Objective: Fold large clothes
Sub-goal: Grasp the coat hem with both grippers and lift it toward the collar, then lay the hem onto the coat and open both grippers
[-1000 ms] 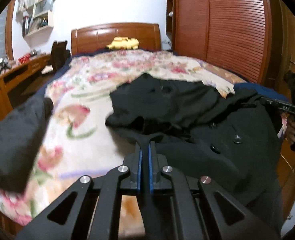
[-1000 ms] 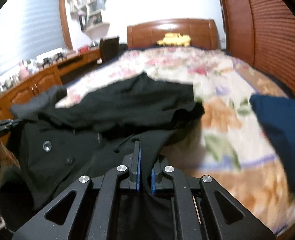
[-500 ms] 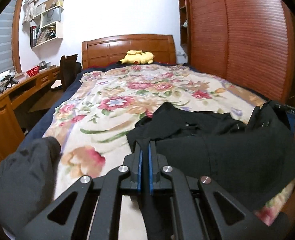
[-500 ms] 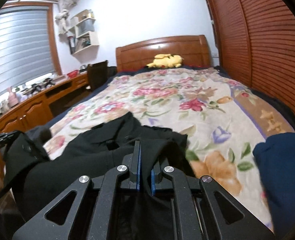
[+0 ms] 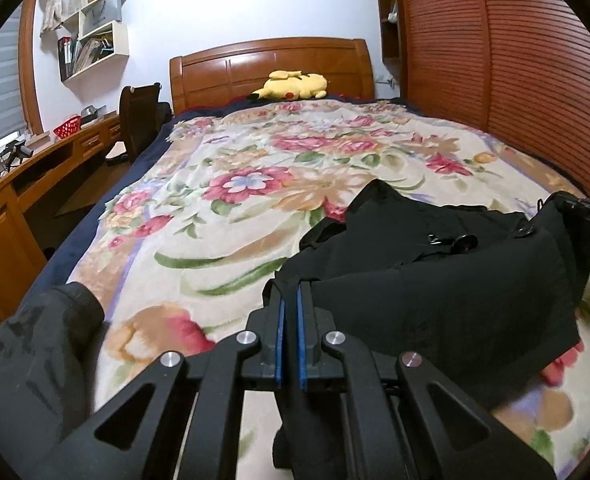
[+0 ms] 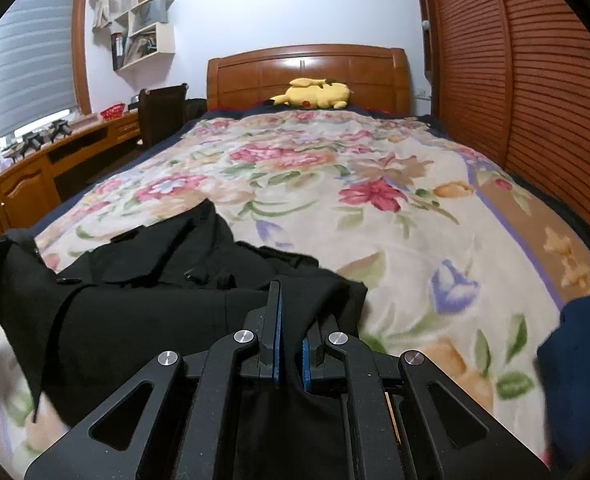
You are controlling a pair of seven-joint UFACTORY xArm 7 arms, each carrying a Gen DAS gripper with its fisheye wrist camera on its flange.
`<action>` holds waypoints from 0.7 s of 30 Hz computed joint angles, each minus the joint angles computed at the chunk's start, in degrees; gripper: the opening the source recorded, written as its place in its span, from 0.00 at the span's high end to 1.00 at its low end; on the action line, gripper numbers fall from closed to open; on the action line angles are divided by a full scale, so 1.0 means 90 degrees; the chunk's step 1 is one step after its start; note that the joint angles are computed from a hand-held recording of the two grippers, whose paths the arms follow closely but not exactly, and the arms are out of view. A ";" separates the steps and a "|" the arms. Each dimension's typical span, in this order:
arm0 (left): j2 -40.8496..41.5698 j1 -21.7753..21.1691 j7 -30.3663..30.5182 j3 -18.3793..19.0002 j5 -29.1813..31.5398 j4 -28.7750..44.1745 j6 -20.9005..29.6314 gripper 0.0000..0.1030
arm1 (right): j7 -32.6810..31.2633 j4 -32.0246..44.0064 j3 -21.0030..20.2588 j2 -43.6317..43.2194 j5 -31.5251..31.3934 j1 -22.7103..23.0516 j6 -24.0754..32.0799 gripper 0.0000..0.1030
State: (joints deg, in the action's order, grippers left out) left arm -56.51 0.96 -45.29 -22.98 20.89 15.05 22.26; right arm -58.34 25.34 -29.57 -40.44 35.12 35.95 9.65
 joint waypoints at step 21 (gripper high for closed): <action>-0.1446 -0.1399 -0.0213 0.0120 -0.0657 -0.0882 0.0703 0.68 | 0.0673 -0.0121 0.0993 0.0186 -0.0353 -0.1040 0.0401 0.46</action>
